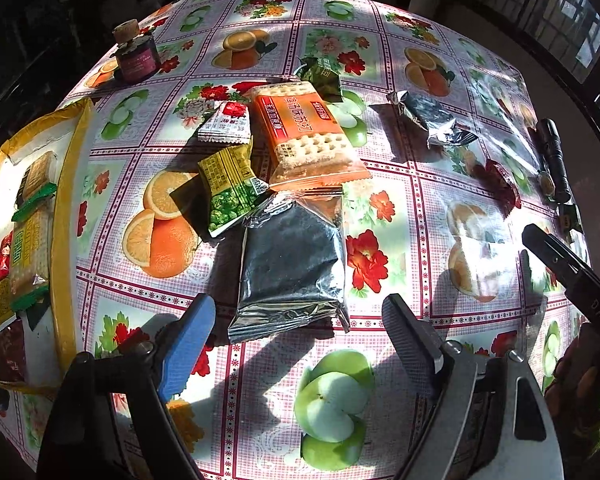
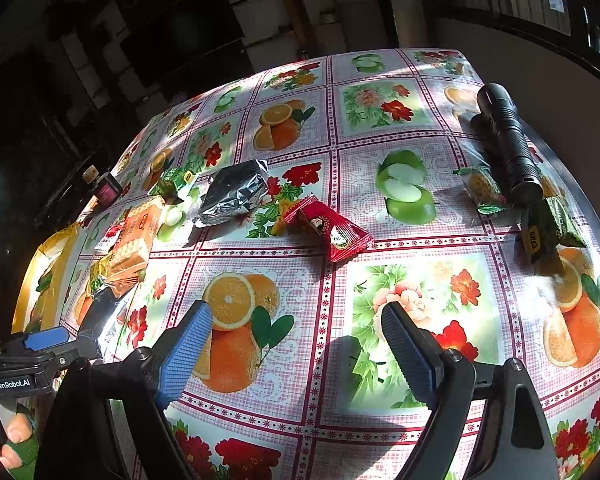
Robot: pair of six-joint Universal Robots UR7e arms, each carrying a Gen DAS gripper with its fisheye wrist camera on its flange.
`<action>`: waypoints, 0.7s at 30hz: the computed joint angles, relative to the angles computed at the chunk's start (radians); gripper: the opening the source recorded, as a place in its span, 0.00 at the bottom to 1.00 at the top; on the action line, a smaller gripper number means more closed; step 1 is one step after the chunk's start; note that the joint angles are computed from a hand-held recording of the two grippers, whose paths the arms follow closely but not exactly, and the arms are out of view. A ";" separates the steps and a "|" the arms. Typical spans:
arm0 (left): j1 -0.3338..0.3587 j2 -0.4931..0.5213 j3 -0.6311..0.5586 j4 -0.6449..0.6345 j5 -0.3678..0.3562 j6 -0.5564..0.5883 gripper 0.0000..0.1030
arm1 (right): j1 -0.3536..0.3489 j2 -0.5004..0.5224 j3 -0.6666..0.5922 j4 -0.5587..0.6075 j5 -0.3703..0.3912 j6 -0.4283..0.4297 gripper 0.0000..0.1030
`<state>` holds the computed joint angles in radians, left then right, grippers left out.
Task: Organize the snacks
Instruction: 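Move both open tools back over the remaining snacks on the table, then grasp the silver foil packet with the left tool while the right tool grasps a red wrapped snack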
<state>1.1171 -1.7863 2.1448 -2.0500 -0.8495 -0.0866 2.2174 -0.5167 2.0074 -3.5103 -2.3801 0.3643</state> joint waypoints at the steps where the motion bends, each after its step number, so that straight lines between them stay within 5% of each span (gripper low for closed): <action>1: 0.005 0.009 -0.002 -0.005 -0.003 -0.002 0.82 | -0.007 -0.001 -0.004 0.003 0.000 -0.006 0.86; 18: 0.049 0.115 -0.034 -0.072 0.021 -0.014 0.85 | -0.097 0.027 -0.121 0.063 -0.011 -0.146 0.86; 21: 0.044 0.124 -0.026 -0.097 0.042 -0.010 0.85 | -0.099 0.031 -0.142 0.088 -0.019 -0.167 0.77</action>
